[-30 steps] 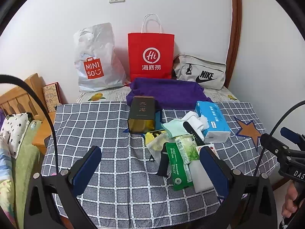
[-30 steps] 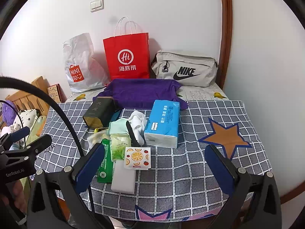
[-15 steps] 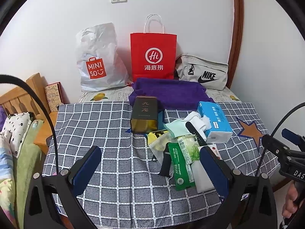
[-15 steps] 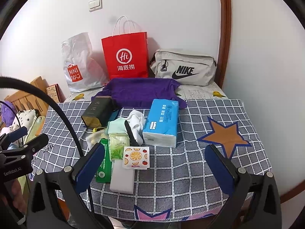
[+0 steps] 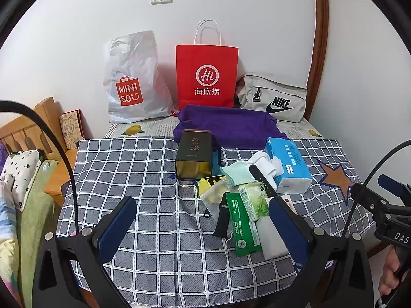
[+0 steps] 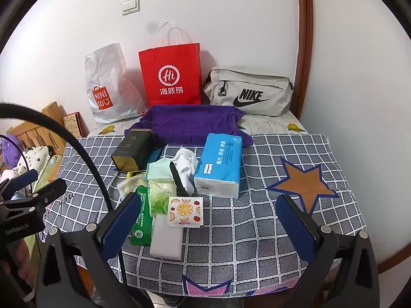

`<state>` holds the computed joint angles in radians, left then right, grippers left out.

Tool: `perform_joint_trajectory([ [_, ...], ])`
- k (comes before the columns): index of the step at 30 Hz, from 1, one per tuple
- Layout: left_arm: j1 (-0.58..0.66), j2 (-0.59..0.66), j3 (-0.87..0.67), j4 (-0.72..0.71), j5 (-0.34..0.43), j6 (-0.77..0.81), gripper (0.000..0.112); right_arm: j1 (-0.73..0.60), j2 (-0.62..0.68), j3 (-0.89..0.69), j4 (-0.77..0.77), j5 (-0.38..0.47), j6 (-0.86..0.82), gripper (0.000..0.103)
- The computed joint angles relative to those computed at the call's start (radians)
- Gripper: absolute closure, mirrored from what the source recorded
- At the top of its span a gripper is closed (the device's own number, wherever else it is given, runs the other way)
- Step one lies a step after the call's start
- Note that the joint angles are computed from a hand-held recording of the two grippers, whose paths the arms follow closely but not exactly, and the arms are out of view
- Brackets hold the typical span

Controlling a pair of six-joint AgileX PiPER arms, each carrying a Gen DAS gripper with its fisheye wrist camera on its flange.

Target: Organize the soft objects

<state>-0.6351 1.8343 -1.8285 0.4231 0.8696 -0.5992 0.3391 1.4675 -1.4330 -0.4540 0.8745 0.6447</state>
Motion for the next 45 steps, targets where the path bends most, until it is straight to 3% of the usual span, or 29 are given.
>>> perform_joint_trajectory([
  [12,0.034,0.005,0.014,-0.058,-0.036,0.017,0.009,-0.005,0.007,0.018,0.023,-0.029,-0.025,0.000],
  [16,0.079,0.005,0.053,-0.120,-0.094,0.035,0.009,-0.017,0.021,0.075,0.063,-0.096,-0.047,0.000],
  [24,0.117,0.076,0.035,-0.184,-0.087,0.082,0.009,-0.031,0.099,0.176,0.219,-0.230,-0.168,0.003],
  [28,0.127,0.078,0.068,-0.203,-0.132,0.089,0.009,-0.026,0.154,0.197,0.295,-0.275,-0.237,0.019],
  [36,0.158,0.119,0.064,-0.244,-0.129,0.124,0.009,-0.061,0.266,0.190,0.446,-0.338,-0.328,0.025],
  [41,0.176,0.142,0.063,-0.270,-0.138,0.148,0.009,-0.046,0.326,0.149,0.396,-0.333,-0.306,0.047],
  [45,0.183,0.174,0.050,-0.280,-0.133,0.178,0.009,-0.038,0.297,0.156,0.412,-0.336,-0.337,0.048],
])
